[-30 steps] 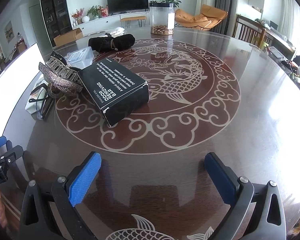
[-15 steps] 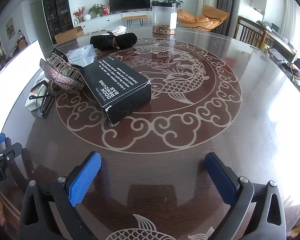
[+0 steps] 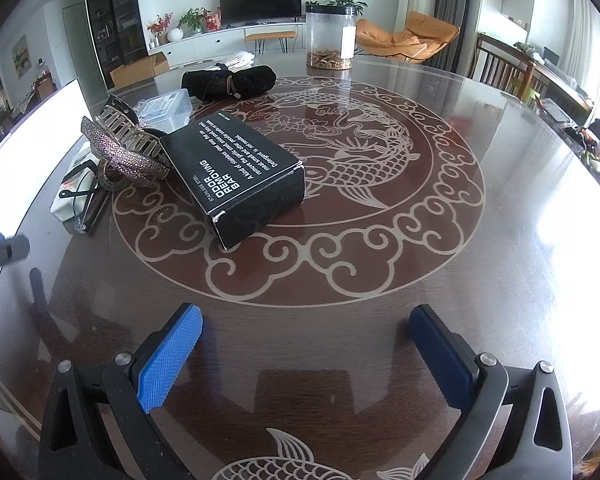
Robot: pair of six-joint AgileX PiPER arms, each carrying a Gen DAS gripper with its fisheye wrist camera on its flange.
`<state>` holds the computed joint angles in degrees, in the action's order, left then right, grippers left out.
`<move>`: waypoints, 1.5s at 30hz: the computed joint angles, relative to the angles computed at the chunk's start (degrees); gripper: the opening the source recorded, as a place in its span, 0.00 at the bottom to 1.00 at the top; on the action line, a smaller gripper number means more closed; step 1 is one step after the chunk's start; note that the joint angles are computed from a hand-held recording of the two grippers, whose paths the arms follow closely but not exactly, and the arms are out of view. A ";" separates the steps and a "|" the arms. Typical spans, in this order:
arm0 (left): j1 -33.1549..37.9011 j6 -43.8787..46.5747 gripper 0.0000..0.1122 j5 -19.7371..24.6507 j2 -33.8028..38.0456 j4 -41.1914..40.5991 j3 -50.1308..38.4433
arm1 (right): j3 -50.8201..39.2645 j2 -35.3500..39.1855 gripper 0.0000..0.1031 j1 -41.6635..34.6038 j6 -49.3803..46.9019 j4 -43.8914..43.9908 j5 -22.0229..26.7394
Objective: Organize objects
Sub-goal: 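Reach the left gripper to the white sunscreen bottle and close on it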
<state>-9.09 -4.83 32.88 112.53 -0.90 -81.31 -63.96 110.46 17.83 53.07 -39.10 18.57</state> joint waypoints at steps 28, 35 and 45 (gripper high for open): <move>-0.70 -6.50 0.92 17.84 24.78 0.85 -39.59 | -0.03 0.12 1.00 -0.01 -0.04 -0.16 -0.20; -1.99 -4.52 0.56 9.09 20.79 2.78 -30.61 | -0.19 0.20 1.00 -0.03 -0.46 0.18 -0.26; -2.00 4.39 0.44 -2.47 3.30 -3.66 -0.39 | -0.39 0.31 1.00 0.04 -0.41 0.18 -0.15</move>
<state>-11.10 -0.44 30.40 115.83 -4.56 -81.70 -64.34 110.77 17.87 52.66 -38.91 18.42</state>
